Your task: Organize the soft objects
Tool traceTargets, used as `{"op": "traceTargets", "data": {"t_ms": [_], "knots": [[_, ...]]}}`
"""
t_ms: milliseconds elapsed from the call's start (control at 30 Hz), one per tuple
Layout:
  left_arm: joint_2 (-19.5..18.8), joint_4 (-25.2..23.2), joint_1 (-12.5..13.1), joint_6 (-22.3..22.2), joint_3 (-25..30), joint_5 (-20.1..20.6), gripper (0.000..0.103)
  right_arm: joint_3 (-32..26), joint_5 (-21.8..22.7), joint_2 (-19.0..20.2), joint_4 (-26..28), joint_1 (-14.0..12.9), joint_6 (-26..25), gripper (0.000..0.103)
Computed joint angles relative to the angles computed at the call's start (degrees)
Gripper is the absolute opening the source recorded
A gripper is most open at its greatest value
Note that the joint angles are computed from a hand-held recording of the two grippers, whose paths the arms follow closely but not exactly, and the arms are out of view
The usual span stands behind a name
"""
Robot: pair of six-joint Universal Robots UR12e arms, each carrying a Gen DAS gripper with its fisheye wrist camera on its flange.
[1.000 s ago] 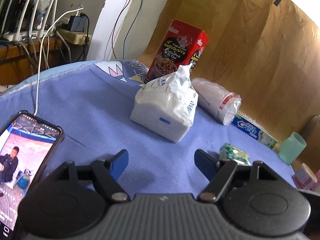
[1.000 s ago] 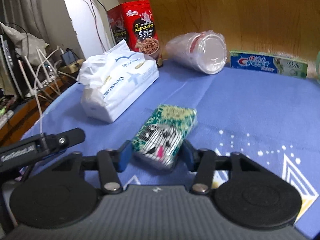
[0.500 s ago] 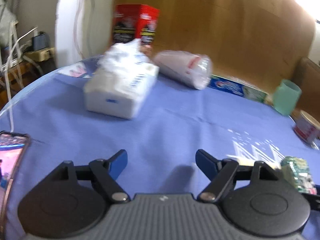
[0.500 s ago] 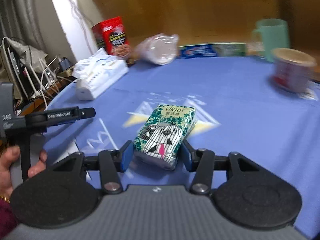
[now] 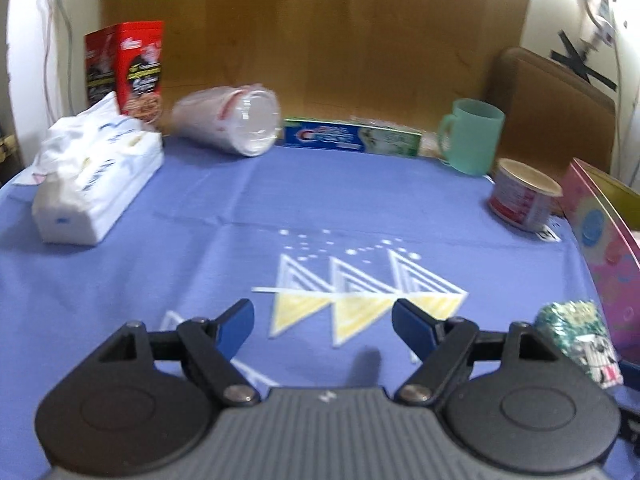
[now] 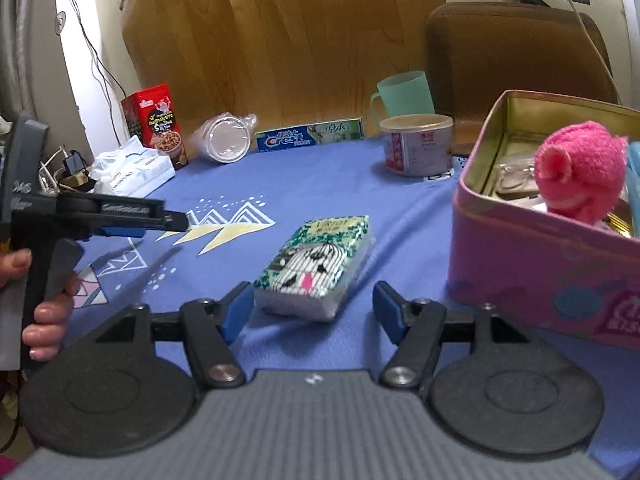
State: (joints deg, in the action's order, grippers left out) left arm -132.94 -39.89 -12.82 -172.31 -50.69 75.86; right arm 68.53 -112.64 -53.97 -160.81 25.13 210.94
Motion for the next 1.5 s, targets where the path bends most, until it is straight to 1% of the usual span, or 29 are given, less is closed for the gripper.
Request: {"op": "traceTargets", "data": {"t_ms": [67, 233, 367, 500, 567, 1500], "knots": [[0.0, -0.4, -0.4, 0.8, 0.0, 0.5, 0.080, 1.3, 0.4, -0.5, -1.6, 0.0, -0.2, 0.075], [0.1, -1.0, -1.1, 1.9, 0.1, 1.7, 0.080, 2.7, 0.8, -0.9, -3.4, 0.1, -1.5, 0.076], [0.1, -1.3, -1.4, 2.6, 0.0, 2.4, 0.081, 3.5, 1.1, -1.2, -4.1, 0.0, -1.3, 0.076], [0.0, -1.9, -1.5, 3.0, 0.0, 3.0, 0.081, 3.7, 0.9, -1.2, -4.4, 0.1, -1.1, 0.077], [0.0, -1.4, -1.6, 3.3, -0.3, 3.4, 0.082, 3.7, 0.7, -1.2, -4.4, 0.1, -1.3, 0.077], [0.1, -0.9, -1.7, 4.2, -0.6, 3.9, 0.084, 3.1, 0.2, -0.9, -3.3, 0.2, -2.9, 0.077]]}}
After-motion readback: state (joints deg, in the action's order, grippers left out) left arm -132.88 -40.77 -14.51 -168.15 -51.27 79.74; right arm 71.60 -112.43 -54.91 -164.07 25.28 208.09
